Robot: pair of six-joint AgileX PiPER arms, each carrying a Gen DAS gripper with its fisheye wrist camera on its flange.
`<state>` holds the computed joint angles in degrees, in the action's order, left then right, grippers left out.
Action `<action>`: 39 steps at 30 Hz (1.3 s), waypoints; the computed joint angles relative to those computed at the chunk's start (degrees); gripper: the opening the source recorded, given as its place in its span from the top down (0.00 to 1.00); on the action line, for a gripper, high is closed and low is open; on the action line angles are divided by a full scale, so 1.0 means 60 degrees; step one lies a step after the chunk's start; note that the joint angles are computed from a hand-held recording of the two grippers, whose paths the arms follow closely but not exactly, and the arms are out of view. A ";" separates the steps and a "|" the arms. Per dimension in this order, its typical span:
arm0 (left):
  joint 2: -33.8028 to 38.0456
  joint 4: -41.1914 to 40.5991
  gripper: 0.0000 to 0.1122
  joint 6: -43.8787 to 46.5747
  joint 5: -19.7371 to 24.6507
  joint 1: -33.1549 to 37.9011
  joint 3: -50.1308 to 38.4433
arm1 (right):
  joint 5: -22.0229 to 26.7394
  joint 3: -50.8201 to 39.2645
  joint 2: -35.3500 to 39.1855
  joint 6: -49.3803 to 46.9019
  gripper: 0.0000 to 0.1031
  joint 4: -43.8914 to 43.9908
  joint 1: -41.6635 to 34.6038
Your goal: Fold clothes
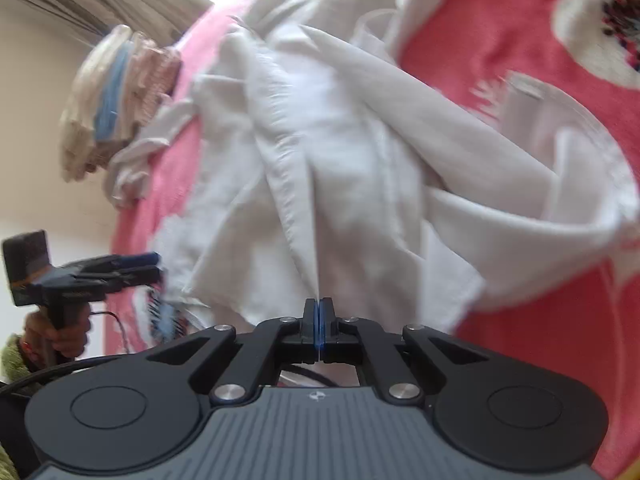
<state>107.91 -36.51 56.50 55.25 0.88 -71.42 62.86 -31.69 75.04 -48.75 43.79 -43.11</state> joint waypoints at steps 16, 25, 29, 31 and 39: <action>-0.0894 0.1777 0.57 -0.0948 -0.2804 -0.1990 0.1585 | 0.0263 -0.0063 -0.0361 0.0169 0.99 0.0210 0.0001; -0.1268 0.2790 0.96 -0.1934 -0.2270 -0.0881 0.1281 | 0.0352 -0.0246 -0.0447 0.0134 0.99 0.0379 0.0482; -0.1067 0.3203 0.95 -0.2527 -0.2004 -0.0321 0.1031 | 0.0056 -0.0031 -0.0339 0.0434 0.99 0.0329 0.0803; -0.1156 0.2216 0.90 -0.1750 -0.1652 0.0047 0.1038 | 0.0045 -0.0025 -0.0432 0.0499 0.99 0.0249 0.0846; -0.1760 0.1156 0.71 0.0010 -0.2338 -0.1417 0.2014 | -0.0013 -0.0044 -0.0746 0.0697 0.99 0.0069 0.0843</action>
